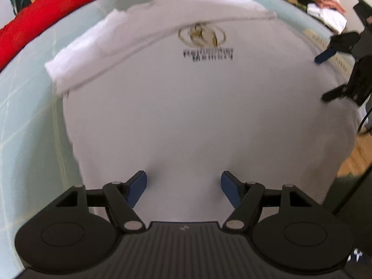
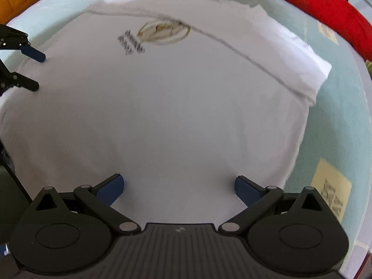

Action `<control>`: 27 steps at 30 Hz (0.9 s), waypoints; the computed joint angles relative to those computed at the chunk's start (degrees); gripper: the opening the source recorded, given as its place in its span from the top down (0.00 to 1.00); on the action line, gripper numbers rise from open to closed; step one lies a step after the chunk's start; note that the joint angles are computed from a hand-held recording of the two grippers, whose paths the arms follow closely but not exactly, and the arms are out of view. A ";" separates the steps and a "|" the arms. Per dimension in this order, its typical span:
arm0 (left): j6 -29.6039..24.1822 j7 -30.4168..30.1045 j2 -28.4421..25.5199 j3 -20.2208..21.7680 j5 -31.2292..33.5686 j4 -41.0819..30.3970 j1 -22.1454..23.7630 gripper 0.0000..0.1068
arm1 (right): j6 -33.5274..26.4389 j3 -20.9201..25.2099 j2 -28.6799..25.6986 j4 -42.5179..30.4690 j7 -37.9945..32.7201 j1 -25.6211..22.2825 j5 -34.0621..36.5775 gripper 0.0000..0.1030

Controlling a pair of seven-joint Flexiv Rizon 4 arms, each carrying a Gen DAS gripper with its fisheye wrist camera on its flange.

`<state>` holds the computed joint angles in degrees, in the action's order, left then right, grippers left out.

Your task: Fold clothes

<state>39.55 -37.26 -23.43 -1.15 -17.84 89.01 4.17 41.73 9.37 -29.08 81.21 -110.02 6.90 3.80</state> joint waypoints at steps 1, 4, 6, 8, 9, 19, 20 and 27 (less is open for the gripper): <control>-1.04 -1.18 0.55 0.66 1.38 0.07 -0.48 0.33 | -1.03 0.13 0.59 0.41 -0.92 -0.42 -0.07 0.00; -3.05 -3.56 0.98 1.31 3.51 -1.59 -0.85 0.34 | -5.08 -0.06 1.83 0.66 -3.85 -0.72 -1.33 0.00; -0.75 -1.92 0.96 0.36 1.99 -1.33 -0.43 0.33 | -5.42 -0.51 2.48 0.69 -5.15 -0.46 -2.25 0.00; 1.39 0.00 -0.92 -0.94 -0.07 -2.43 -0.01 0.33 | -3.14 -1.25 2.35 0.48 -3.25 0.18 -2.37 0.00; 2.11 1.29 -1.97 -1.59 -1.20 -2.98 0.35 0.33 | -2.36 -1.60 1.96 -0.08 -1.58 0.53 -2.34 0.00; 2.57 8.70 -4.43 -4.00 -9.09 -1.97 3.20 0.32 | 6.40 -1.60 -1.12 0.67 7.76 3.01 -5.09 0.00; 2.35 9.92 -4.60 -4.18 -9.63 -2.03 3.46 0.31 | 7.23 -1.43 -1.24 0.99 7.69 3.13 -5.38 0.00; 3.17 12.37 -6.05 -4.71 -12.64 -2.69 3.54 0.28 | 12.33 0.57 -2.80 0.75 4.07 2.45 -4.74 0.00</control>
